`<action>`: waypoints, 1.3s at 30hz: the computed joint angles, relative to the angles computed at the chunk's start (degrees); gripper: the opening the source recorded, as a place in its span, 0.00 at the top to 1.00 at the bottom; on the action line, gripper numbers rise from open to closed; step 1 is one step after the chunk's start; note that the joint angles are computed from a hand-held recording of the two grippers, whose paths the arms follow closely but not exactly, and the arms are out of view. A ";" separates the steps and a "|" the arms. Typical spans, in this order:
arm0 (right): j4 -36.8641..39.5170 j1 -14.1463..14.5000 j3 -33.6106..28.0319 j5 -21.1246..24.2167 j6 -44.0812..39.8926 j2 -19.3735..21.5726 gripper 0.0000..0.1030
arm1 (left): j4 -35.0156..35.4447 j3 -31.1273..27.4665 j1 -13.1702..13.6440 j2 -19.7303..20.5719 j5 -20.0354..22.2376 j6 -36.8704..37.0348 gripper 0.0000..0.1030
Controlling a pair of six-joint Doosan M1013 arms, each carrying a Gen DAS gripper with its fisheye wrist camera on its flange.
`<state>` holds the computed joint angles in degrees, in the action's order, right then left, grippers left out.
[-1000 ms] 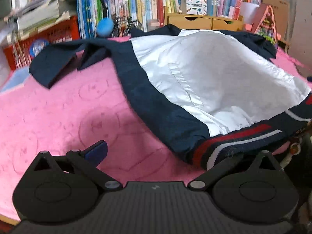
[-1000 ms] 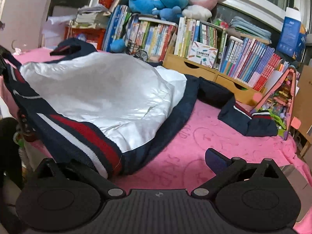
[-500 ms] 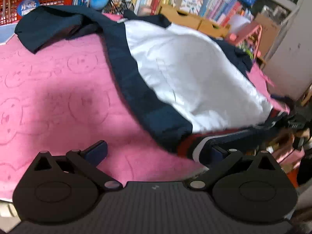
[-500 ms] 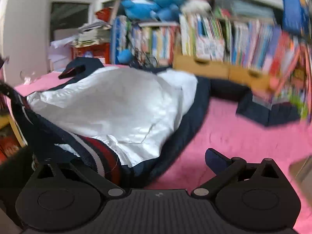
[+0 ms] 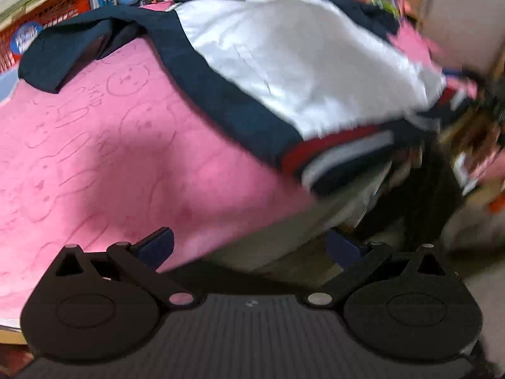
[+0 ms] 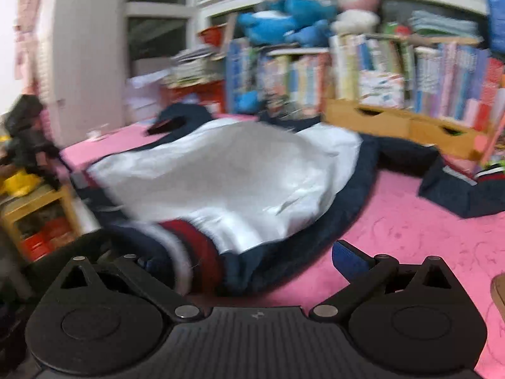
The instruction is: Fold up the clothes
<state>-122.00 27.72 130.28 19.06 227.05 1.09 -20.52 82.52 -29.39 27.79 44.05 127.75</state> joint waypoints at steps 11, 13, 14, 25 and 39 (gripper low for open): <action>21.91 -3.26 -7.84 10.88 -14.21 1.85 0.00 | -17.68 -5.26 -2.81 2.03 -13.37 16.13 0.00; 24.48 -5.00 -13.29 11.63 -21.54 6.04 0.00 | -14.20 -9.74 -4.62 5.63 -14.70 9.61 0.00; 25.99 -5.84 -16.29 11.38 -25.46 8.32 0.00 | -11.77 -11.77 -5.47 7.38 -13.71 5.63 0.00; 72.74 -13.44 -49.22 8.54 -85.65 31.99 0.00 | -8.96 -11.91 -6.02 12.62 -21.56 -4.29 0.00; 49.87 -9.22 -55.54 25.03 -74.99 37.91 0.98 | -7.99 -11.48 -6.26 12.62 -22.97 -4.29 0.00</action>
<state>-72.13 18.50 74.75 44.10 152.06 39.00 -28.51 71.04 -35.64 40.41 21.09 123.46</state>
